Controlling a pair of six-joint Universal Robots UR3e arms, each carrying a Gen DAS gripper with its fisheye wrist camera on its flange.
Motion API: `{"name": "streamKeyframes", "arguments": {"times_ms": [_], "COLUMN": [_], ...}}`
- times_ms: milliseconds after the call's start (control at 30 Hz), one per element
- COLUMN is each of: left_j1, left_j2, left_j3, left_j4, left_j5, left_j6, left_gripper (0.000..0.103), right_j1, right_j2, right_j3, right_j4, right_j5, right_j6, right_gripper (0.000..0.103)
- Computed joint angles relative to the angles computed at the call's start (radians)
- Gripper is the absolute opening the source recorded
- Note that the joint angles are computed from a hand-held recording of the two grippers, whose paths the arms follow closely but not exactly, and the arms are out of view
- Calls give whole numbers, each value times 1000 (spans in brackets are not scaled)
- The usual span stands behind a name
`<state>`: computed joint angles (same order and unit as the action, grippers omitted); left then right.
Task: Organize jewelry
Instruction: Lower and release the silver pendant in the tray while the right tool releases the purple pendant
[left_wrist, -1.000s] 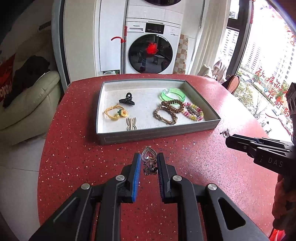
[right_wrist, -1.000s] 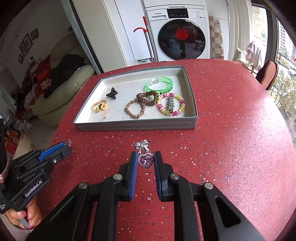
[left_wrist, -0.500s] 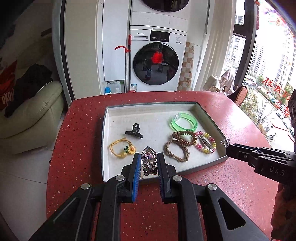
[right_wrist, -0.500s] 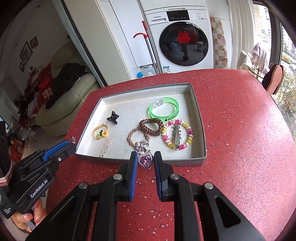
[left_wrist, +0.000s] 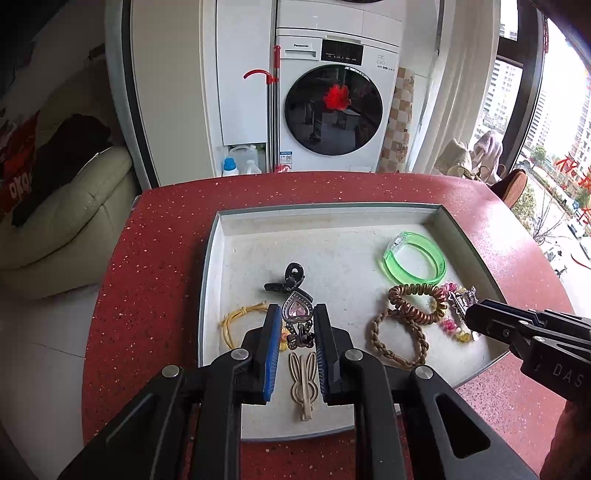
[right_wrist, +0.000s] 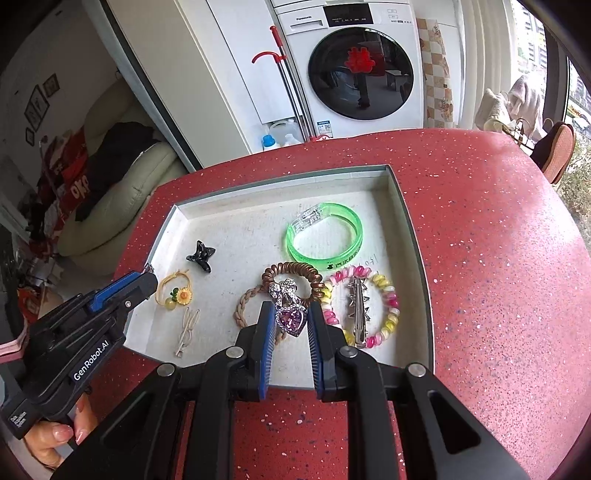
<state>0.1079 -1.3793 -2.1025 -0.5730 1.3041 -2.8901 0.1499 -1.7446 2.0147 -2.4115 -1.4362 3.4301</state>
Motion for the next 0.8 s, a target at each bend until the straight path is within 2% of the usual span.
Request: {"name": "streamKeyframes", "arguments": {"times_ms": [233, 433, 800], "left_j1": [-49, -69, -144], "left_j2": [-82, -124, -212], "left_j3": [-19, -11, 22], "left_j4": [96, 110, 148], "left_j5": [65, 79, 163], "left_j6": [-9, -13, -19], "left_gripper": [36, 36, 36], "right_j1": [39, 26, 59], "right_j2": [102, 121, 169], "right_j3": [-14, 0, 4], "right_j4": [-60, -79, -123], "right_j5": [-46, -59, -122], "right_j6": [0, 0, -10], "right_gripper": [19, 19, 19]}}
